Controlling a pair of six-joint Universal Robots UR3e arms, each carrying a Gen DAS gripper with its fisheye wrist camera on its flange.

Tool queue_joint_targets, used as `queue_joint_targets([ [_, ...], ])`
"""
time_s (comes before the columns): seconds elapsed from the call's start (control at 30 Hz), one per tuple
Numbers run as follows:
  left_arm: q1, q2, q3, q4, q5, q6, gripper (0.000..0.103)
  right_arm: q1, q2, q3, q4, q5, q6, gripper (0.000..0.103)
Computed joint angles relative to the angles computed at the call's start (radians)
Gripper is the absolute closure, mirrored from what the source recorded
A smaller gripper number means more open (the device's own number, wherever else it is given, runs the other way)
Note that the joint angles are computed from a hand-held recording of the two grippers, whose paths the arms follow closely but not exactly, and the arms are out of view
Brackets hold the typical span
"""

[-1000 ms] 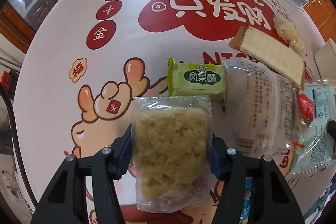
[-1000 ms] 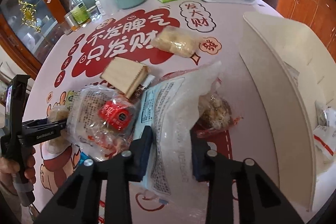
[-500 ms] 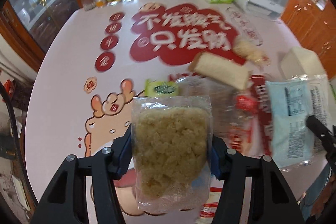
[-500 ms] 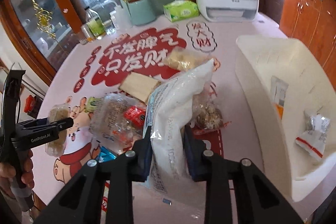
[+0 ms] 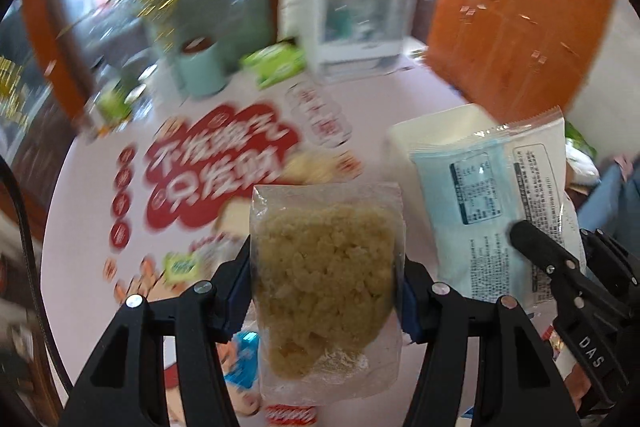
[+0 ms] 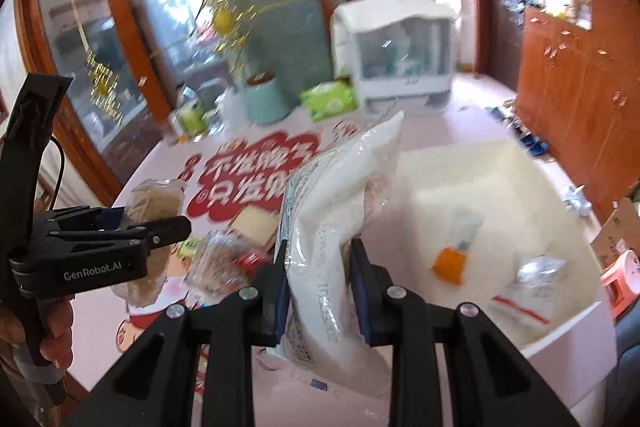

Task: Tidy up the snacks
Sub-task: 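Grasp rice-cake bag with left tool while right tool grasps white-blue bag, release into tray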

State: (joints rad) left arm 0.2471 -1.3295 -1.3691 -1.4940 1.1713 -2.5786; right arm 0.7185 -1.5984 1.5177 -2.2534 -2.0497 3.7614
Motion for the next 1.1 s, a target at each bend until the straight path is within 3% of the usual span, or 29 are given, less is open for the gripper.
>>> queue_joint_targets([
  [0.17, -0.297, -0.161, 0.147, 0.14, 0.103, -0.17, 0.045, -0.021, -0.124, 0.047, 0.082, -0.137, 0.034, 0.076],
  [0.33, -0.525, -0.405, 0.413, 0.184, 0.206, -0.306, 0.045, -0.096, -0.246, 0.104, 0.164, -0.23, 0.061, 0.076],
  [0.63, -0.716, -0.725, 0.744, 0.169, 0.369, -0.373, 0.041, -0.346, -0.387, 0.24, 0.212, -0.195, 0.023, 0.075],
  [0.67, -0.718, -0.738, 0.748, 0.169, 0.38, -0.368, 0.036, -0.368, -0.401, 0.255, 0.213, -0.177, 0.016, 0.073],
  [0.73, -0.737, -0.745, 0.731, 0.189, 0.423, -0.374, 0.01, -0.418, -0.421, 0.281, 0.215, -0.132, 0.001, 0.071],
  [0.83, -0.744, -0.7, 0.619, 0.273, 0.458, -0.363, 0.006, -0.418, -0.431, 0.315, 0.213, -0.131, 0.007, 0.064],
  [0.9, -0.74, -0.689, 0.595, 0.266, 0.473, -0.354, 0.006, -0.376, -0.417, 0.319, 0.22, -0.177, 0.032, 0.047],
  [0.93, -0.734, -0.676, 0.569, 0.263, 0.474, -0.353, 0.006, -0.354, -0.409, 0.319, 0.222, -0.199, 0.044, 0.044],
  [1.1, -0.7, -0.588, 0.438, 0.274, 0.454, -0.353, 0.006, -0.278, -0.379, 0.304, 0.24, -0.241, 0.079, 0.041],
])
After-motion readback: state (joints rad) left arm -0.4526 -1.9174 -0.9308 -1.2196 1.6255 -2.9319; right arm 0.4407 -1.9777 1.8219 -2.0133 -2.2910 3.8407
